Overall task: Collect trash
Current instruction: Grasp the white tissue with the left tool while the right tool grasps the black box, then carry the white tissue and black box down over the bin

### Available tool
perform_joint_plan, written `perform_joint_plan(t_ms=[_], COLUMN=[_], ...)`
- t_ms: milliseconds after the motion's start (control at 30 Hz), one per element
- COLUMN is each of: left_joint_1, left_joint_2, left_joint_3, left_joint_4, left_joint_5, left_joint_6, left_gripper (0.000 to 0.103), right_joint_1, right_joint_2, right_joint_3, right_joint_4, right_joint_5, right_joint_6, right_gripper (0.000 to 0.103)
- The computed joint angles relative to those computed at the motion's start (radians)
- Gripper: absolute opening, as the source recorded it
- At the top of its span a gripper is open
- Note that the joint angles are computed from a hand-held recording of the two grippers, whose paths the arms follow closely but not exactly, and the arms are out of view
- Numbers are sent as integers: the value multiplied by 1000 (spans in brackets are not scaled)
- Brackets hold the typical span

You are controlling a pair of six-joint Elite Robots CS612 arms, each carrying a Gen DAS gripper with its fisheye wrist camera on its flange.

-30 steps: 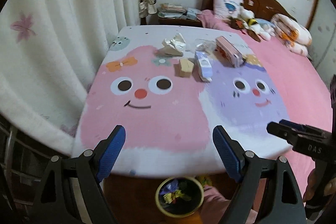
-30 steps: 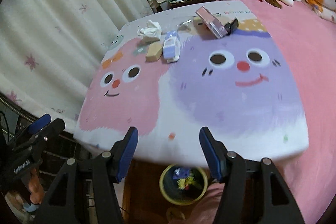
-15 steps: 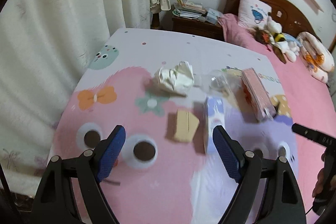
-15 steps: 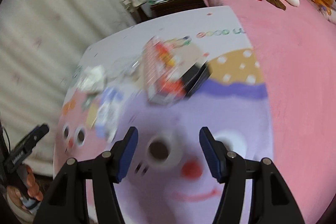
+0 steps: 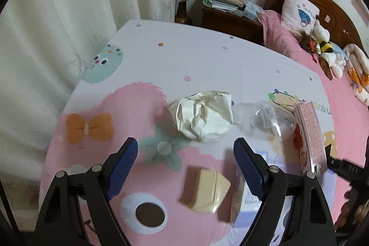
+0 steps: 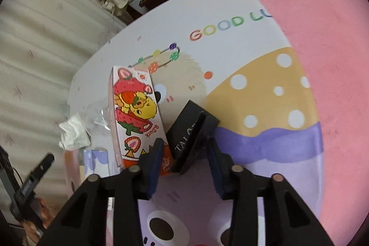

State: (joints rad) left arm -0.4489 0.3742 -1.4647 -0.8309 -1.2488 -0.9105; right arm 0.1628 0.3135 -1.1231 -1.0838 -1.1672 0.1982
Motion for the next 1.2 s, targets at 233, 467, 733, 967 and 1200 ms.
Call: perform_joint_plan(t_ms=[233,467,733,967,1200], left_joint_1=[35,65,82,64,20], left_joint_2=[0,15,49,53,31], left_joint_3=[64,94,98,77,-1], left_joint_4=[-31,-117,-256,-281,-124], left_joint_5=[-71,-142,-267,-223,-113], left_joint_6=[-20,-60,-90,-104,-96], left_gripper=[84,84,58,26,25], right_joint_1=[1,-1,-4,-8,-7], right_joint_2=[0,-1,8,20,27], right_joint_3=[17,19,-11,-58,-123], right_joint_4=[8,12,15,31,75], right_joint_5=[23,27,31,41,56], right_joint_6=[-21,-40,-54,-53,-72], right_gripper=[8,3,2,2,2])
